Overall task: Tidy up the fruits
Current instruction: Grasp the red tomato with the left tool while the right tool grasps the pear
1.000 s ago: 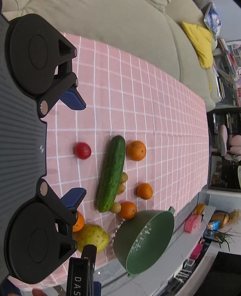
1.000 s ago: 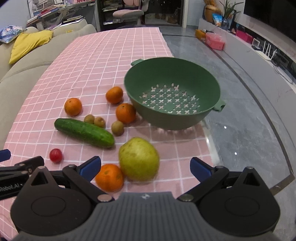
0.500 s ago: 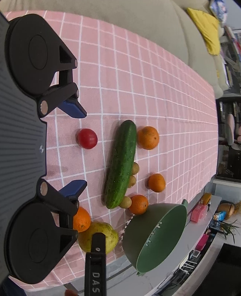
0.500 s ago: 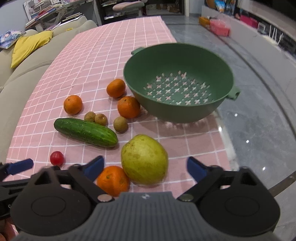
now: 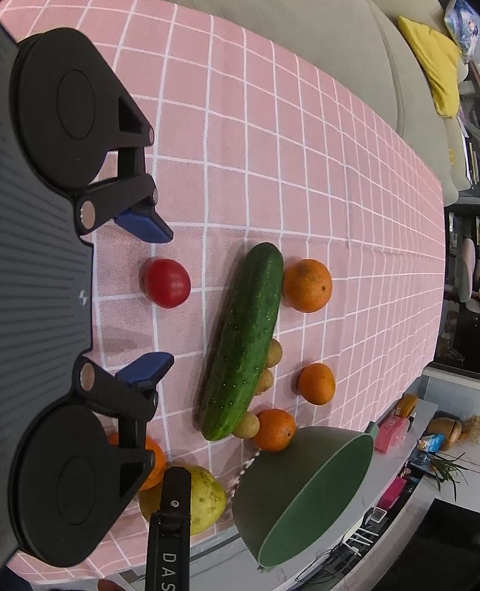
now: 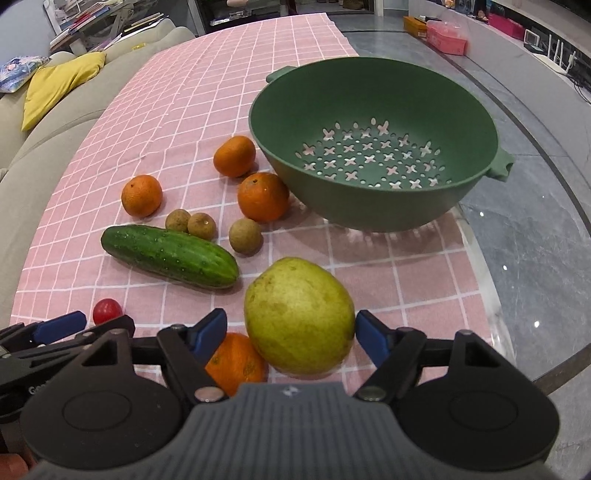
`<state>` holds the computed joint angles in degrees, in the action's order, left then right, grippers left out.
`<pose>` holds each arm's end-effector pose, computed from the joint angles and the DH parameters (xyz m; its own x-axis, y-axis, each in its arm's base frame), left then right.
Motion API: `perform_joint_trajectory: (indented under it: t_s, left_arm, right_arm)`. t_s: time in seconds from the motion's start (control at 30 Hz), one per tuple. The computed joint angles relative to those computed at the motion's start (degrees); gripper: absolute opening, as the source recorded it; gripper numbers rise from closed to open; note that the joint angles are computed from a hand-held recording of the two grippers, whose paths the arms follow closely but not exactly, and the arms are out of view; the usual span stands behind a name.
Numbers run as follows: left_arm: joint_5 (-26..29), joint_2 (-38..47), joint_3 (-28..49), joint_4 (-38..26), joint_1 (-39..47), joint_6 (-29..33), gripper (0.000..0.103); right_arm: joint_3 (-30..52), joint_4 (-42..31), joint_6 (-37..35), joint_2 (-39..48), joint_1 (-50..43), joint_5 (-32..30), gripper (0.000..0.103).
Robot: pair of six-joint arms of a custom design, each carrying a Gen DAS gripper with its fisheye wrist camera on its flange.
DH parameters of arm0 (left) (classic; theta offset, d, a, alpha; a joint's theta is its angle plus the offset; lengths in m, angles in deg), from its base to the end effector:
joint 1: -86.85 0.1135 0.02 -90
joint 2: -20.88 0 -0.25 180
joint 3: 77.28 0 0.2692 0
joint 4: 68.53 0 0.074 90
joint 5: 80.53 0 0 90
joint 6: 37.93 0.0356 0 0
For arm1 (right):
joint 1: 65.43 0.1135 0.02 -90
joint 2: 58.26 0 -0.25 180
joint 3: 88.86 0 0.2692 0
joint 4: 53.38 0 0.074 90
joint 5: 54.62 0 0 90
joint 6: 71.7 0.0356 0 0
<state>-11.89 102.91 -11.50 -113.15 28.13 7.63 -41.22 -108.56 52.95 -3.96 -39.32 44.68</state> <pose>0.1647 -0.2462 0.1922 -0.8167 0.0884 -0.5703 0.1850 0.9761 -0.1137 0.1758 0.0798 0.1891 -0.8592 0.2037 -0.4692 0.1492 0.9772 0.1511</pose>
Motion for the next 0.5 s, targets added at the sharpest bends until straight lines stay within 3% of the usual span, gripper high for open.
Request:
perform_joint_trajectory:
  t_s: [0.2, 0.5]
  left_arm:
    - [-0.02, 0.54, -1.18, 1.94, 1.16, 0.05, 0.069]
    - [-0.84, 0.76, -1.23, 2.55, 1.24, 0.88, 0.04]
  right_arm:
    - [-0.73, 1.52, -0.26, 1.05, -1.08, -0.58, 0.073]
    - [-1.14, 2.99, 0.29, 2.51, -2.42, -1.88, 0.073]
